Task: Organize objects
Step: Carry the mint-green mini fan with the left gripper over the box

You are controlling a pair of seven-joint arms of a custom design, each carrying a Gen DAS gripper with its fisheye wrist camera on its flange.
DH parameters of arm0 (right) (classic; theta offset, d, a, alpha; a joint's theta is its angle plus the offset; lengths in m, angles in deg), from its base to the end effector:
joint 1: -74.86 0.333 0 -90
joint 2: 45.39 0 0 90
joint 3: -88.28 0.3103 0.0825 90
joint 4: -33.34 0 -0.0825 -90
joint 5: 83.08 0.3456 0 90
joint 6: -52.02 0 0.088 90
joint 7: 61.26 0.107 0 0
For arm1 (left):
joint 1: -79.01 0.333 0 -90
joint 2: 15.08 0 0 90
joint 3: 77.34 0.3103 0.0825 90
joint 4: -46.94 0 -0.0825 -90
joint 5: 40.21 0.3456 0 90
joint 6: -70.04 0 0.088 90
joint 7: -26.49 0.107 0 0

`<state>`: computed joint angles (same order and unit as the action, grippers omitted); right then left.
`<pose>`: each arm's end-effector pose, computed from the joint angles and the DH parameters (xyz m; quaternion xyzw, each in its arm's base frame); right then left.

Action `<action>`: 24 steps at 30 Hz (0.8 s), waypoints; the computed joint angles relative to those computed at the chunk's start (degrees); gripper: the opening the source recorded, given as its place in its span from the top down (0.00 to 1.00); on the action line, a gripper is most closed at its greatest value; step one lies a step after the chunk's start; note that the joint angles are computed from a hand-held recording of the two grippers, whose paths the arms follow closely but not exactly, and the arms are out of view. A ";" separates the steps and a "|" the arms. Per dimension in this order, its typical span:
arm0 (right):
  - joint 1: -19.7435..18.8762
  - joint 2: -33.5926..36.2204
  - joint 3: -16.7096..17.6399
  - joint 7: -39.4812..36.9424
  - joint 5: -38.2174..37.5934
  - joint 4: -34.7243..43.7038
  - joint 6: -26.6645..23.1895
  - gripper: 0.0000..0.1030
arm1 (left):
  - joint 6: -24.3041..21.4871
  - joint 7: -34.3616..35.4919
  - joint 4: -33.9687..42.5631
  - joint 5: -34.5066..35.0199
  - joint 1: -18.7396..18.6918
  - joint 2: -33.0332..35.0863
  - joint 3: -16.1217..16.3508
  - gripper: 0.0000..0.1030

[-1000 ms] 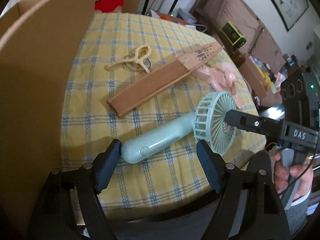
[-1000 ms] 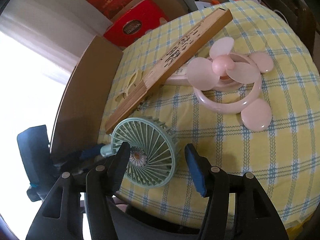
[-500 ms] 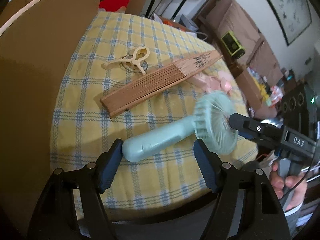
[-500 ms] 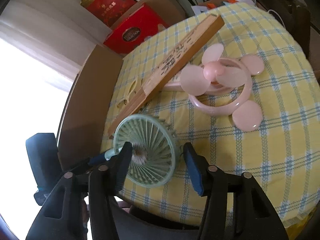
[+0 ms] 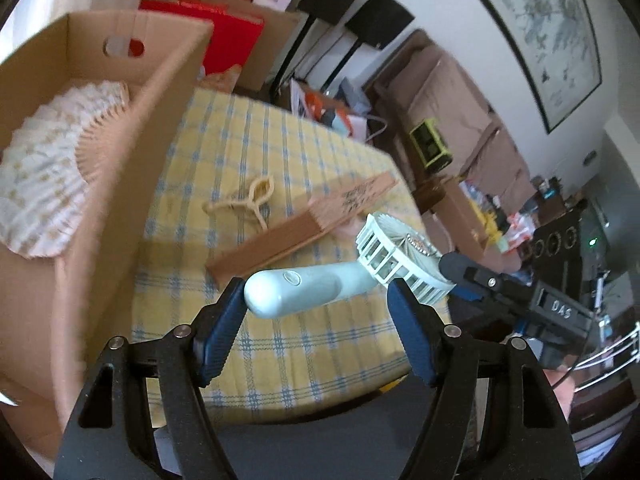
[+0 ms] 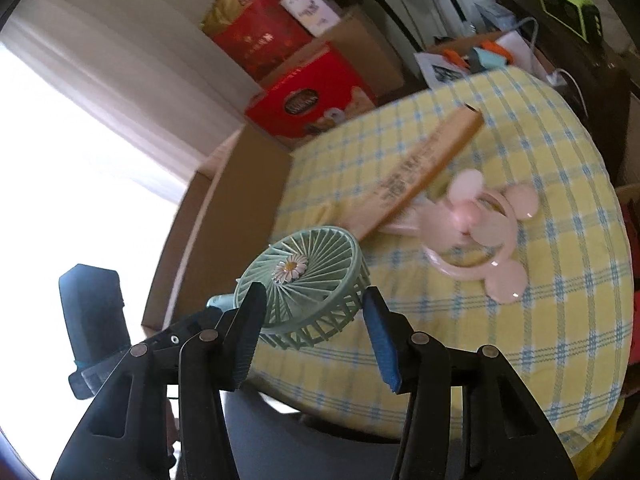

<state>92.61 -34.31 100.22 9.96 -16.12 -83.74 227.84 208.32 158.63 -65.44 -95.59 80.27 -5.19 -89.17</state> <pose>0.5354 0.2137 0.4270 -0.5316 0.7305 0.0020 0.4287 0.5761 -0.1067 0.4354 0.5654 -0.7272 0.3818 0.0759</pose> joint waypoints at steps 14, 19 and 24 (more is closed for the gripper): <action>6.73 9.46 -2.76 19.57 -27.71 17.43 -4.35 0.50 | -5.02 1.03 3.44 -2.19 6.77 -2.22 5.68 0.34; 11.91 16.50 -6.28 28.58 -40.88 28.01 -7.90 0.50 | -7.87 1.81 4.40 -2.61 10.87 -0.95 7.26 0.34; 15.37 23.33 -8.56 35.18 -50.33 38.86 -13.84 0.50 | -10.40 1.55 6.68 -2.22 14.32 2.27 7.74 0.34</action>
